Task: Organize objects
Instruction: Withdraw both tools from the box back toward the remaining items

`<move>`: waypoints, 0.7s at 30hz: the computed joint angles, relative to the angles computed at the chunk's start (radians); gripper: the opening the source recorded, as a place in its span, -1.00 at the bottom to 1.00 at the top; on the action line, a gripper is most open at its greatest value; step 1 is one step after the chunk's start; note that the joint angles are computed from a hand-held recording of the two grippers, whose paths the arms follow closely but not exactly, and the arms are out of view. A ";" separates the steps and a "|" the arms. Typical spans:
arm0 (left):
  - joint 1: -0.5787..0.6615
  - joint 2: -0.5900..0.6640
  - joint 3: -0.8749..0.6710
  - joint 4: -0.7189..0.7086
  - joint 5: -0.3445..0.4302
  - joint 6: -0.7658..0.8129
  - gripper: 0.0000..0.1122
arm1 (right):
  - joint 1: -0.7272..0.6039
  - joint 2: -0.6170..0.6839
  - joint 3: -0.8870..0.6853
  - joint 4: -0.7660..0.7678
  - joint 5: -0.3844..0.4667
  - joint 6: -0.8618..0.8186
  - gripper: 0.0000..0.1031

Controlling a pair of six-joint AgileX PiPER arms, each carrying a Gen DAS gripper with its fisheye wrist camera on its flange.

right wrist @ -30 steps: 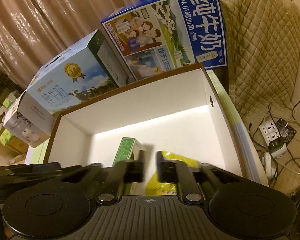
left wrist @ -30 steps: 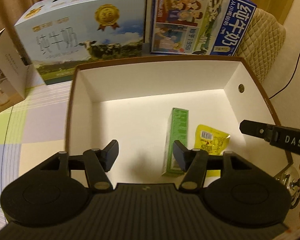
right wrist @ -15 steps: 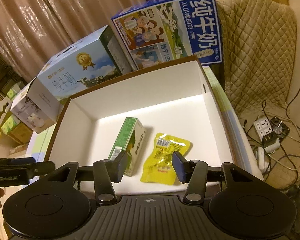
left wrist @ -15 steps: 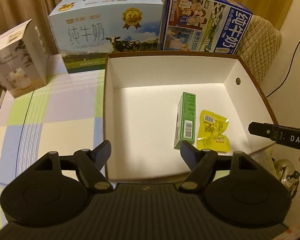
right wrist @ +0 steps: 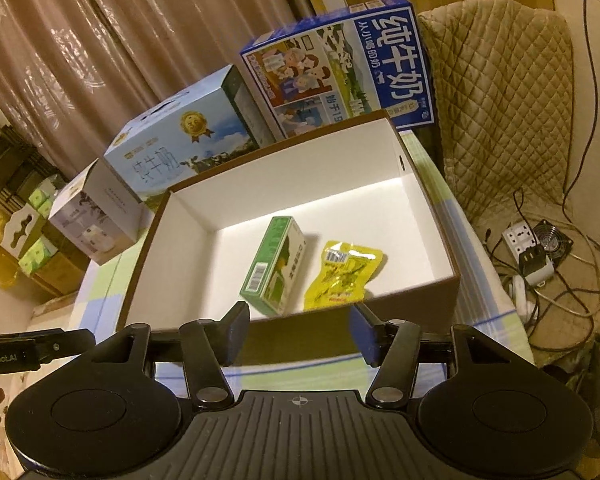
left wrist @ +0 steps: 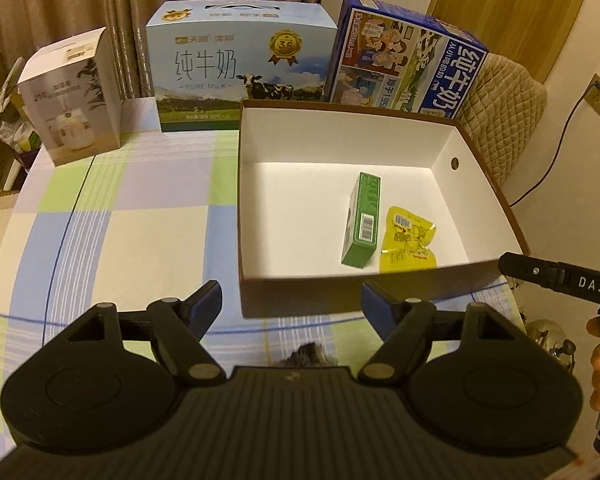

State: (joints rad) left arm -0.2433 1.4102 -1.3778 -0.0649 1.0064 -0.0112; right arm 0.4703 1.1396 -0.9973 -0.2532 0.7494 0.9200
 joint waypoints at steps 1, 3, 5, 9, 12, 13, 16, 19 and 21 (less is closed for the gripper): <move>0.006 -0.019 0.015 -0.006 0.004 0.005 0.30 | 0.018 -0.009 0.004 -0.015 0.008 0.022 0.04; 0.018 -0.055 0.044 -0.019 0.013 0.019 0.30 | 0.058 -0.027 0.015 -0.048 0.025 0.077 0.05; 0.029 -0.088 0.072 -0.028 0.021 0.031 0.30 | 0.104 -0.043 0.025 -0.087 0.046 0.138 0.05; 0.053 -0.158 0.134 -0.049 0.044 0.057 0.30 | 0.197 -0.069 0.040 -0.156 0.097 0.245 0.06; 0.081 -0.207 0.187 -0.066 0.063 0.086 0.30 | 0.270 -0.086 0.052 -0.206 0.141 0.332 0.06; 0.090 -0.220 0.201 -0.070 0.068 0.093 0.30 | 0.295 -0.092 0.057 -0.219 0.156 0.359 0.06; 0.121 -0.260 0.252 -0.082 0.087 0.119 0.30 | 0.367 -0.111 0.077 -0.249 0.200 0.433 0.06; 0.145 -0.298 0.306 -0.086 0.103 0.139 0.30 | 0.443 -0.125 0.093 -0.280 0.246 0.504 0.07; 0.160 -0.317 0.340 -0.088 0.112 0.152 0.30 | 0.491 -0.130 0.103 -0.296 0.273 0.548 0.07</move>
State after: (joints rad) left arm -0.0836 1.0927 -1.0376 -0.1531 1.1179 0.1408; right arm 0.9616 1.0092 -0.8948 -0.5490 1.0229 1.4683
